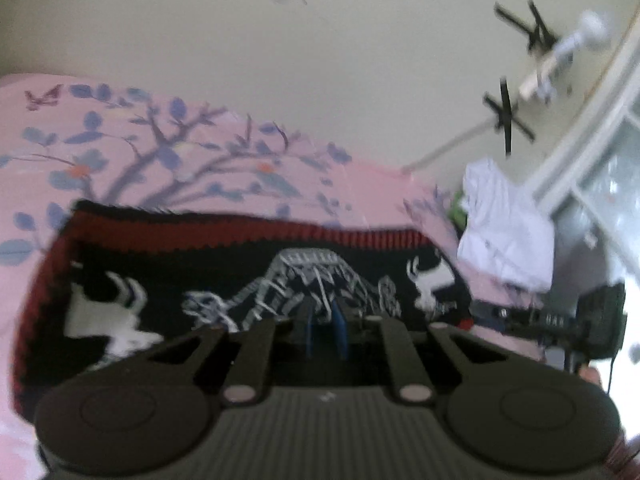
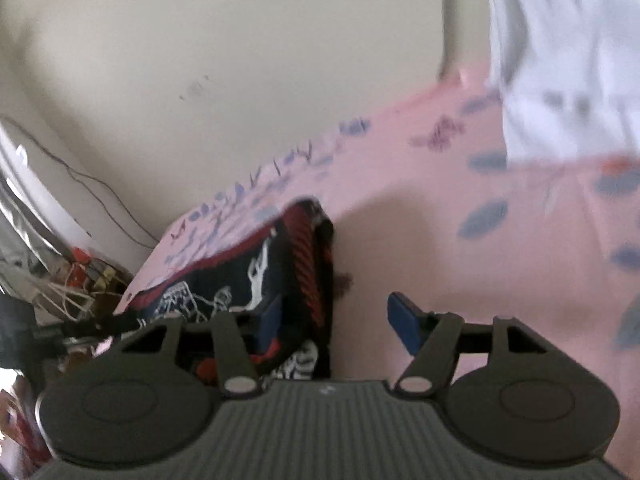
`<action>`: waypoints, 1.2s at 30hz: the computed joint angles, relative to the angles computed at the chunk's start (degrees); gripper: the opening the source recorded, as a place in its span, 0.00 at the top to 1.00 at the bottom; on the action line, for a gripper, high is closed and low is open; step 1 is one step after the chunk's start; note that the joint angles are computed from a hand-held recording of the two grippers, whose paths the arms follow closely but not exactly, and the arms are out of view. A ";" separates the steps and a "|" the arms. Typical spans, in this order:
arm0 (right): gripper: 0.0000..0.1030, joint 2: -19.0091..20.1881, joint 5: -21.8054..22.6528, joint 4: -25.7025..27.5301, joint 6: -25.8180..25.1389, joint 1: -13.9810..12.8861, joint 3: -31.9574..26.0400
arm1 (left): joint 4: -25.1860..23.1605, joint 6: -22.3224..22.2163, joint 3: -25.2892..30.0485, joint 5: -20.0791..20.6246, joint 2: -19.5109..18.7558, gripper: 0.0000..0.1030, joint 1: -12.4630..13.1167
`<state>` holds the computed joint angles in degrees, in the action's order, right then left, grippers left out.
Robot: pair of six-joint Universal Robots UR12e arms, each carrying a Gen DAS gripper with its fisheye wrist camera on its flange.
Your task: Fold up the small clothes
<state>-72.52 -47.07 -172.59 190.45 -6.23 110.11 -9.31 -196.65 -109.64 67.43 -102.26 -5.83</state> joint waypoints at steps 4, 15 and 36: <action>0.46 0.58 1.80 0.28 -1.51 1.28 -0.38 | -1.32 1.15 0.28 0.17 -1.79 0.93 -0.73; 0.72 -0.49 5.34 -1.50 -3.70 5.21 -4.53 | 1.53 -2.39 -1.03 -3.19 -1.74 0.94 0.58; 0.35 5.09 5.24 26.58 -45.94 21.77 -16.09 | 19.78 -16.46 -13.25 7.69 7.30 0.53 8.46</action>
